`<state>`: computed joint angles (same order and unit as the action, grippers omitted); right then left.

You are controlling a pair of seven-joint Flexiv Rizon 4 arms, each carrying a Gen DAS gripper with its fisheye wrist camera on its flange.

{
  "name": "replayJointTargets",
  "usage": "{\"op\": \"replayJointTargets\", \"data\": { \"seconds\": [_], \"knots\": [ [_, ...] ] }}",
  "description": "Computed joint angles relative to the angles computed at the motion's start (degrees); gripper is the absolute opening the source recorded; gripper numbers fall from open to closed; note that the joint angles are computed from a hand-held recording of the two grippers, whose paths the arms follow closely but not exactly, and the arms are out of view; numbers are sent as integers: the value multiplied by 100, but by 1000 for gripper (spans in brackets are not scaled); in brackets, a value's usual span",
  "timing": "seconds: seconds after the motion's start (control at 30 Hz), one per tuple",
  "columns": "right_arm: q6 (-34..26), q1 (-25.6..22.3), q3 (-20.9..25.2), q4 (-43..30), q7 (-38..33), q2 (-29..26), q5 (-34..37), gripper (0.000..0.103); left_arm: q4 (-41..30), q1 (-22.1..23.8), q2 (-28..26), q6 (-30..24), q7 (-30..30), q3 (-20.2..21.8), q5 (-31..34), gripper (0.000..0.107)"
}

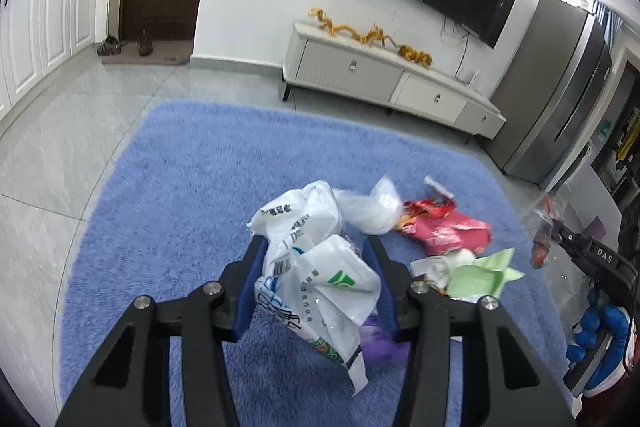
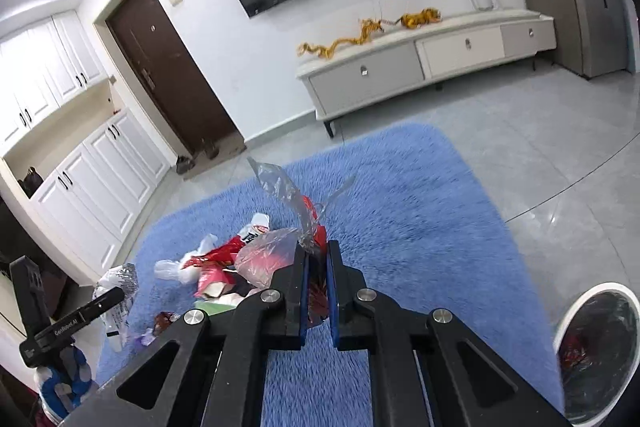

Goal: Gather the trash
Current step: 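Carry the white bag in the left gripper while the right gripper carries a clear wrapper to the bin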

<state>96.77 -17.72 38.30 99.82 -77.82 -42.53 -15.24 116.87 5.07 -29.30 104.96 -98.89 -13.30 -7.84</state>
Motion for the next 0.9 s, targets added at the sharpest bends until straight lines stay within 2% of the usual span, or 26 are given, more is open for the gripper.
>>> {"op": "replayJointTargets", "data": {
  "seconds": [0.2,0.47,0.57,0.67,0.9],
  "knots": [
    [540,-540,269,521,130,306,-154,8,316,64,446,240,-83,-194,241,46],
    [1403,-723,-225,1285,599,963,-350,8,13,-533,595,63,64,-67,282,46],
    [1658,-750,-526,1520,776,1163,-371,8,-300,-856,471,-97,242,-39,225,46],
    [1819,-649,-970,1694,936,1327,-296,8,-768,-1062,207,-352,467,-202,144,46],
    [1832,-702,-1837,1901,1491,1390,-384,8,-2452,-2075,-755,-1466,1162,-40,-177,46]
  ]
}}
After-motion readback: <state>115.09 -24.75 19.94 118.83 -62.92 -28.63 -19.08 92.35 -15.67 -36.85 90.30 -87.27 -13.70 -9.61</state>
